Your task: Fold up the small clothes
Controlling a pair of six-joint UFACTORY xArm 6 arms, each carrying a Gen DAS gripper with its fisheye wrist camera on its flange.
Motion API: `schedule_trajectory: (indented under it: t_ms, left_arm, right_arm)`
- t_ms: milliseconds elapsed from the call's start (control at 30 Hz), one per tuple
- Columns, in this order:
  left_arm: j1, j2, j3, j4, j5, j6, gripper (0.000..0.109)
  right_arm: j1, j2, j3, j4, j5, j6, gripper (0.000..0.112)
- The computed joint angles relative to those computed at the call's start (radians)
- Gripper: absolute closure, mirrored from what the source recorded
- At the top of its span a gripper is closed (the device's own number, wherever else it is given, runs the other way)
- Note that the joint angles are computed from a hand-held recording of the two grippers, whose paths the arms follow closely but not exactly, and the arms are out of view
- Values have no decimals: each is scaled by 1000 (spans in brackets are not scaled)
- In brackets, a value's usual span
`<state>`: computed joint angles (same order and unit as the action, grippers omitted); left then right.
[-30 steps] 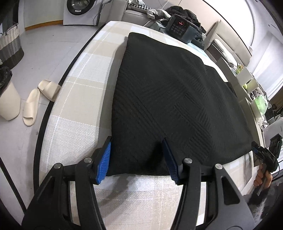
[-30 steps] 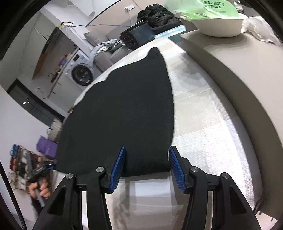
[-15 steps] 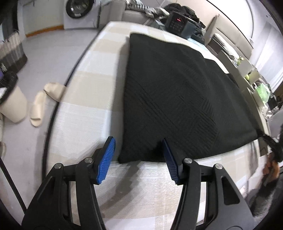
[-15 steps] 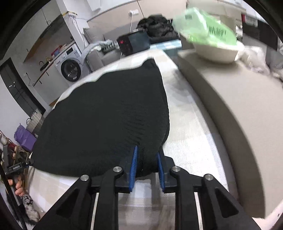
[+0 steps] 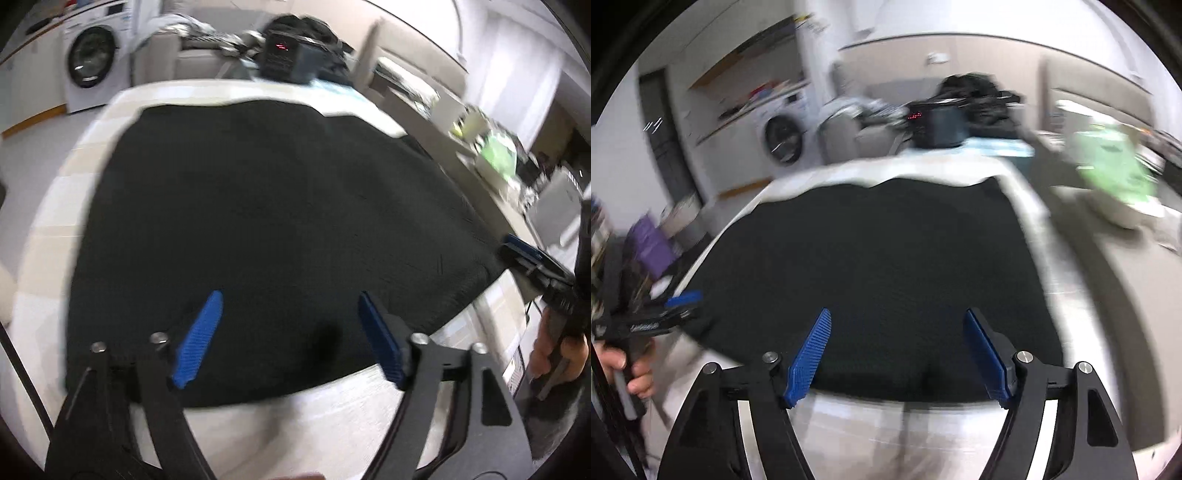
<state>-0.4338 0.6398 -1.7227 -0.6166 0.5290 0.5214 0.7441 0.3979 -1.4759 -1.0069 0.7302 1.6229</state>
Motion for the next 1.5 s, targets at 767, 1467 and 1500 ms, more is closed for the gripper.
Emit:
schedule_trajectory:
  t_ms: [767,1467,1500]
  left_arm:
    - [71,-70,166,25,-98,88,7]
    - [66,184,-246,154,66,-27,7]
    - [71,174,-228,152,58,-23,7]
  right_arm:
    - [-48,-24,114,94,100,-110,31]
    - [-123,201,-196,219,134,-330,24]
    - [-122,187,-182,197,191,-309,24]
